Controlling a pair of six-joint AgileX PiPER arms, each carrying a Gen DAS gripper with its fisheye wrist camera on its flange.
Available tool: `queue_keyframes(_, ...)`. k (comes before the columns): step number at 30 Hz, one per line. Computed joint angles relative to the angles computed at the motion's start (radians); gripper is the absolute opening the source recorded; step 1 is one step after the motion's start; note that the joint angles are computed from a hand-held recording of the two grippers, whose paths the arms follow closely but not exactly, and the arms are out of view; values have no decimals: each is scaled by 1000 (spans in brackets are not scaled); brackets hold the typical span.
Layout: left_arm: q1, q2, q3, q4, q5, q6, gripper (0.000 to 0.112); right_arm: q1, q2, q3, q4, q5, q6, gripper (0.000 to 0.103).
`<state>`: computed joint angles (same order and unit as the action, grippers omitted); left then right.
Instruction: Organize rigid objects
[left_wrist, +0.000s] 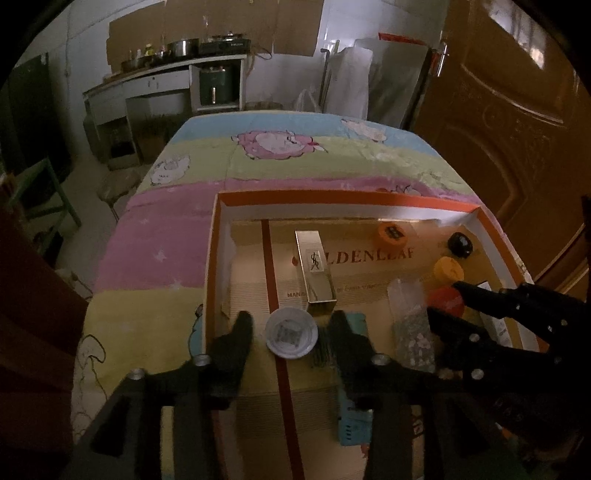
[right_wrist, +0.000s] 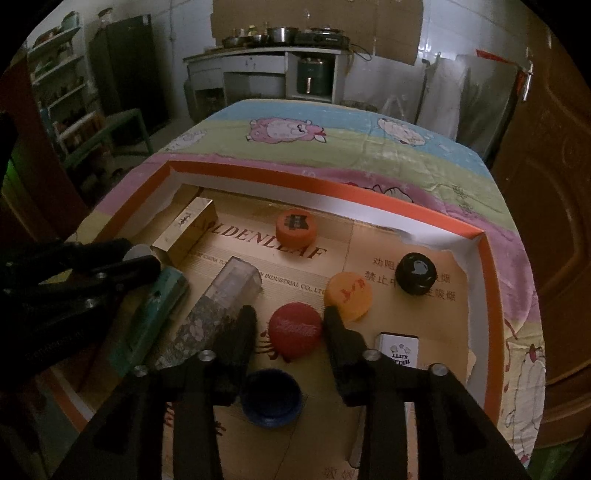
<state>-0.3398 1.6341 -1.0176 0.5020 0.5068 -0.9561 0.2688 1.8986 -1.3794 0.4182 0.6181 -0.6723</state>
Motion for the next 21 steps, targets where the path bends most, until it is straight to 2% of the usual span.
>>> queue_keyframes(10, -22, -35, 12, 33, 13, -48, 48, -11, -38, 28, 30, -4, -22, 41)
queue_keyframes(13, -34, -46, 20, 43, 21, -68, 48, -15, -63, 50, 41, -12, -32, 50)
queue_keyframes(21, -101, -93, 47, 108, 49, -188, 48, -31, -159, 163, 63, -75, -16, 54)
